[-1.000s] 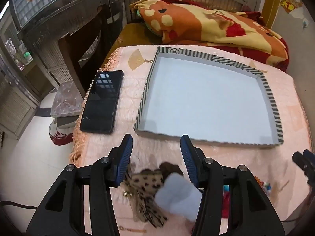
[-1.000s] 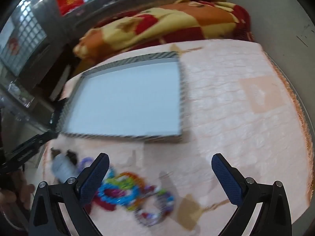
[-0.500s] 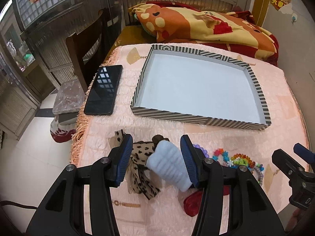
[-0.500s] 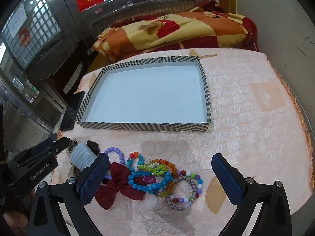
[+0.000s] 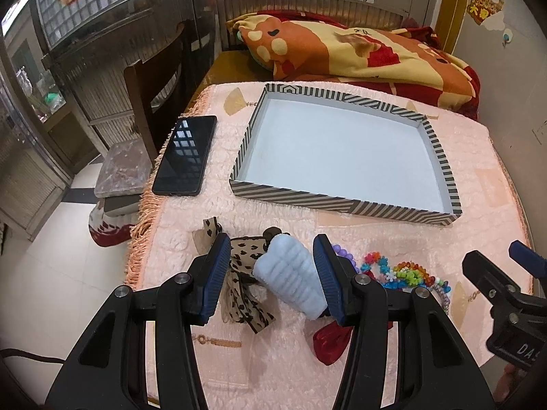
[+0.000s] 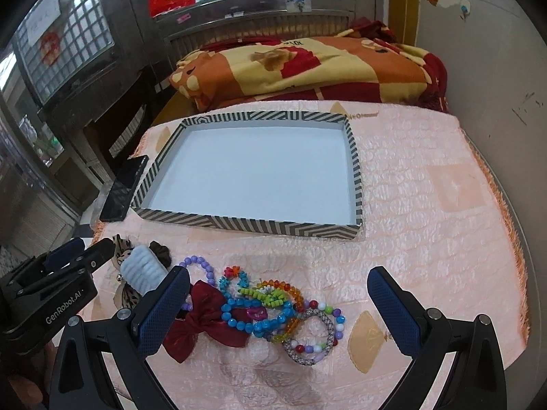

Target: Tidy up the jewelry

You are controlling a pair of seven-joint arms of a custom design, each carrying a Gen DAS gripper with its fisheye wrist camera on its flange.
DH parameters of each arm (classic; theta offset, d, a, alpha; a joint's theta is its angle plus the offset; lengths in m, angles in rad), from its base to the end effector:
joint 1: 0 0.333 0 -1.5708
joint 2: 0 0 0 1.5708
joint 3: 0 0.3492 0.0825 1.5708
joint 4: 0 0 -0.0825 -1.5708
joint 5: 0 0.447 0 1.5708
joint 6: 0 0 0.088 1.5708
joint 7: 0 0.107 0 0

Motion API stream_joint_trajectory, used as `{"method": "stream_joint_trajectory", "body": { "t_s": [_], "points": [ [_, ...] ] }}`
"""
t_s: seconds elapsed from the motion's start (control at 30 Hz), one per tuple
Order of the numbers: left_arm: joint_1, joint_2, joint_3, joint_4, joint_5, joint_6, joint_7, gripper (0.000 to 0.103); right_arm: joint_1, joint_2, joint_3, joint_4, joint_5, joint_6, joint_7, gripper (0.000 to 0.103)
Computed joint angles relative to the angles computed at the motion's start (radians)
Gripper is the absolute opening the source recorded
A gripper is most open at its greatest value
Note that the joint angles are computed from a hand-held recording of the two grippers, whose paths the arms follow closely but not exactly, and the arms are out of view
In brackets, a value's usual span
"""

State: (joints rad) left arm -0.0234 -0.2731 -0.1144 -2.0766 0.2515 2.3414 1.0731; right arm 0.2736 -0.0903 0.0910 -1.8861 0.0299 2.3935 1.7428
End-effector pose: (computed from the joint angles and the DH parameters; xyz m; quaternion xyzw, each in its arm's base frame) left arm 0.5645 -0.0809 0.6214 -0.7497 0.5949 -0.1771 0.2297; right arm 0.5951 0.2297 0.6297 -0.7335 0.6126 -0.1377 0.2602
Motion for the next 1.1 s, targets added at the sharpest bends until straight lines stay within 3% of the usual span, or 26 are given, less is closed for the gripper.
{"method": "stream_joint_trajectory", "body": {
  "t_s": [1.1],
  "points": [
    [0.004,-0.013,0.002,-0.012,-0.003,-0.007,-0.015,0.050,0.018,0.007,0.008,0.014,0.011,-0.014,-0.028,0.103]
  ]
}}
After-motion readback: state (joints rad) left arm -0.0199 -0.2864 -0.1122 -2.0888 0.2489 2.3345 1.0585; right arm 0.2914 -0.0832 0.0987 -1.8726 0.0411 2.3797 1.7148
